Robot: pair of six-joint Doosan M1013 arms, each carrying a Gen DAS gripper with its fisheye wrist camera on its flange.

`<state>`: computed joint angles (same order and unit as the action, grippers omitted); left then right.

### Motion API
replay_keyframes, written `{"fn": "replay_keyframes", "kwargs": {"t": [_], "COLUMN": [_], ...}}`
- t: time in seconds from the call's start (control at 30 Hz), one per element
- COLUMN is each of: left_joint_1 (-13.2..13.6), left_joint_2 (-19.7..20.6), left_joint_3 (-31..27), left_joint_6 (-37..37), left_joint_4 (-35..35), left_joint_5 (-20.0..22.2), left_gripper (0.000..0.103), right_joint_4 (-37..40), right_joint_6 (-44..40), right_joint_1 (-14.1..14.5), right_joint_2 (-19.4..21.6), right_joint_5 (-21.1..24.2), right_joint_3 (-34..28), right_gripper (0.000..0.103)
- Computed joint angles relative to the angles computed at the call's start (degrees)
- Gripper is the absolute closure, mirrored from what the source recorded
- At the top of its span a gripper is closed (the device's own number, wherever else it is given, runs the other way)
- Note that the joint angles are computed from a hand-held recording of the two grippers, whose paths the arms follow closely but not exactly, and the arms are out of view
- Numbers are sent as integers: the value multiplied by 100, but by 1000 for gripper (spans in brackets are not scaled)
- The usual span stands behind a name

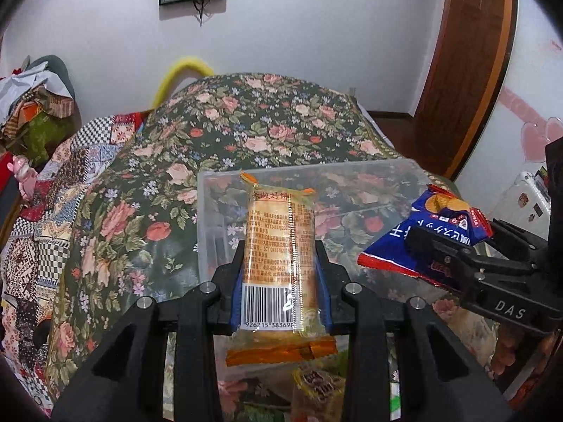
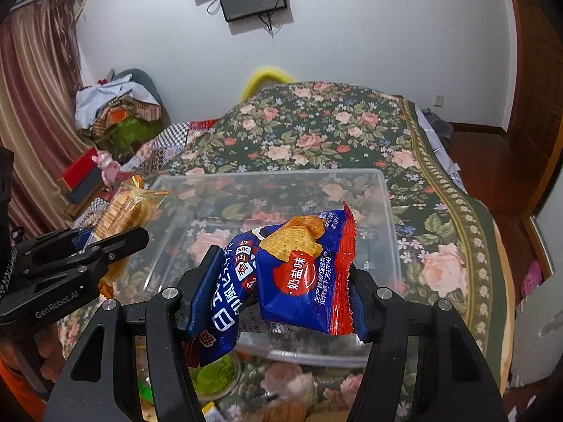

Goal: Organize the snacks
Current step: 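Carry both snacks over the clear box and open both tools to drop them, then grasp the tall biscuit roll with the left tool while the right tool grasps the red noodle bag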

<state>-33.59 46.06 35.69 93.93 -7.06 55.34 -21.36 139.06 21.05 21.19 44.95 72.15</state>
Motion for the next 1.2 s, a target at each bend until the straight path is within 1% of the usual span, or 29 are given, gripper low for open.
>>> {"fn": "replay_keyframes", "kwargs": {"t": [0.13, 0.23, 0.33, 0.4, 0.47, 0.5, 0.57, 0.6, 0.63, 0.7, 0.8, 0.9, 0.97, 1.03, 1.13, 1.2], "left_joint_1": [5, -4, -23, -19, -17, -20, -18, -14, -10, -3, 8, 3, -9, -18, -19, -18], "left_joint_2": [203, 273, 288, 306, 293, 283, 235, 218, 193, 85, -104, -388, -627, -907, -1258, -1435], "left_joint_3": [-316, -422, -431, -473, -466, -464, -410, -397, -377, -234, 3, 399, 751, 1180, 1725, 1996], "left_joint_6": [-42, -17, -11, 59, 96, 88, 36, 8, -39, -125, -138, -103, -68, -32, 10, 22], "left_joint_4": [-19, -42, 19, -65, -103, -82, -59, -57, -45, -19, -22, 28, 94, 128, 119, 105], "left_joint_5": [325, 477, 531, 632, 650, 656, 610, 603, 592, 457, 287, 14, -220, -501, -795, -913], "left_gripper": [70, 70, 69, 69, 67, 66, 62, 56, 46, 42, 42, 42, 41, 36, 35, 34], "right_joint_4": [42, 182, 300, 316, 415, 449, 377, 361, 327, 230, 24, -350, -534, -708, -844, -957], "right_joint_6": [-50, -208, -387, -378, -335, -325, -255, -261, -258, -205, -132, 54, 140, 284, 462, 581], "right_joint_1": [-27, -37, -49, -50, -68, -76, -61, -53, -42, -8, 65, 181, 249, 329, 427, 507], "right_joint_2": [101, 151, 207, 195, 120, 102, 51, 37, 5, -60, -180, -352, -434, -561, -700, -796], "right_joint_5": [172, 251, 364, 356, 226, 171, 148, 161, 165, 164, 182, 214, 311, 321, 358, 419], "right_joint_3": [-96, -146, -210, -198, -114, -94, -73, -78, -69, -39, 12, 108, 148, 248, 386, 493], "right_gripper": [45, 44, 43, 42, 37, 32, 30, 30, 30, 30, 30, 30, 29, 28, 28, 27]}}
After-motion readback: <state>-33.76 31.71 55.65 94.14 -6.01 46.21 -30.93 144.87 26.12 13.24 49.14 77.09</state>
